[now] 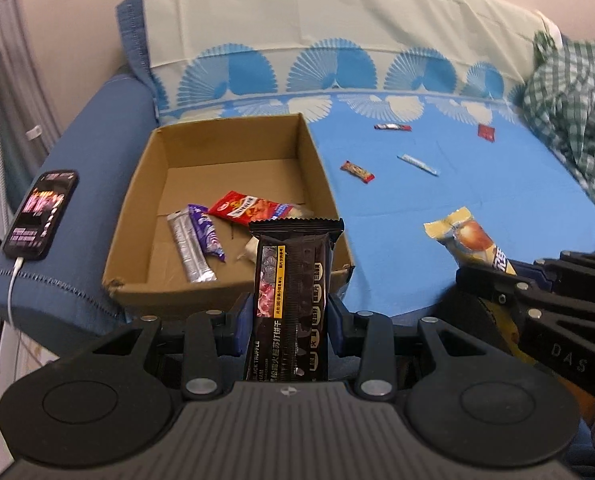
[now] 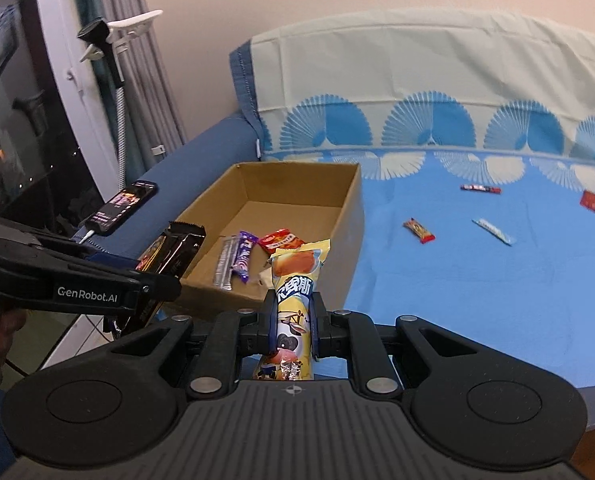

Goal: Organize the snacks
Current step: 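Carry the yellow stick and chocolate bar over the cardboard box with both tools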

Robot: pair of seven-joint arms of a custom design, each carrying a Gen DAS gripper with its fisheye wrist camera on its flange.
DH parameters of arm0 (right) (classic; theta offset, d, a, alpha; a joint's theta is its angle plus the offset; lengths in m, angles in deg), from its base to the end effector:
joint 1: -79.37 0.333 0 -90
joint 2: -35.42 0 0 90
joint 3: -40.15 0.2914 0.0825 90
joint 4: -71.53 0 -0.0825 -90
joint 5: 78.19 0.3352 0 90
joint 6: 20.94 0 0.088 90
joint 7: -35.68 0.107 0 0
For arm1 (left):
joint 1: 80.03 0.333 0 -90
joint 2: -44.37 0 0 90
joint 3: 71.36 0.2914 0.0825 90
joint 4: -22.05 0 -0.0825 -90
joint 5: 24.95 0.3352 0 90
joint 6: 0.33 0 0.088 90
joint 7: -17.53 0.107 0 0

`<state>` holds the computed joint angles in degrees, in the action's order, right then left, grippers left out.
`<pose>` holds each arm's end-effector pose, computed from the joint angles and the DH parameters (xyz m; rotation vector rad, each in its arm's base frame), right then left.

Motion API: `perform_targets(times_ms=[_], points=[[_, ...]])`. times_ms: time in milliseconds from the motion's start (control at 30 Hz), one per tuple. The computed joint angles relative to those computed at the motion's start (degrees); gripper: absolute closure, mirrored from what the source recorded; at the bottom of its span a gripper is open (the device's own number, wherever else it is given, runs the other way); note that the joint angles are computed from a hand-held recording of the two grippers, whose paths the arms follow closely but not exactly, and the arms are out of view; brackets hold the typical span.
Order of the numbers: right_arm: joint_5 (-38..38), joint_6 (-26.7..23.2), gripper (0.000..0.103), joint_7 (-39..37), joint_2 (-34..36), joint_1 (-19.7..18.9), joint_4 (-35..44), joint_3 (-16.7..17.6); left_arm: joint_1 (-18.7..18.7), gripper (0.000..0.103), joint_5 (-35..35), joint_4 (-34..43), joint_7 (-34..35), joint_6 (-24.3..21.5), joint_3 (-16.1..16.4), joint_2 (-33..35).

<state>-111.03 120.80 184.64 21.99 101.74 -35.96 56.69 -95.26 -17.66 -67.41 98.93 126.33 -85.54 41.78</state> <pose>0.3717 0.3269 0.6812 -1.5618 1.6012 -0.6411 0.4671 -0.2630 0.7022 -1.4367 2.1818 -0.7671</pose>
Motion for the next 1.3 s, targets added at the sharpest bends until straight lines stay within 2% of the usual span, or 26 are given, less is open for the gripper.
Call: perform_targets(times_ms=[267, 667, 1033, 1300], points=[[-3.6, -3.5, 0.087, 0.6, 1.0, 1.1, 3.0, 1.7, 1.2, 0.061, -3.2, -6.2, 1.2, 4.4, 0.9, -5.5], [-4.1, -5.8, 0.087, -0.4, 2.3, 3.0, 4.7, 0.8, 2.0, 0.061, -3.8, -6.0, 1.3, 4.0, 0.8, -5.1], [-2.4, -7.4, 0.087, -3.5, 5.3, 4.1, 7.7, -0.6, 2.5, 0.061, -2.1, -1.9, 0.0, 1.7, 1.1, -1.3], [-1.3, -7.7, 0.087, -6.0, 10.5, 5.2, 14.0, -2.7, 3.1, 0.061, 0.3, 6.6, -0.9, -1.6, 2.0, 4.7]])
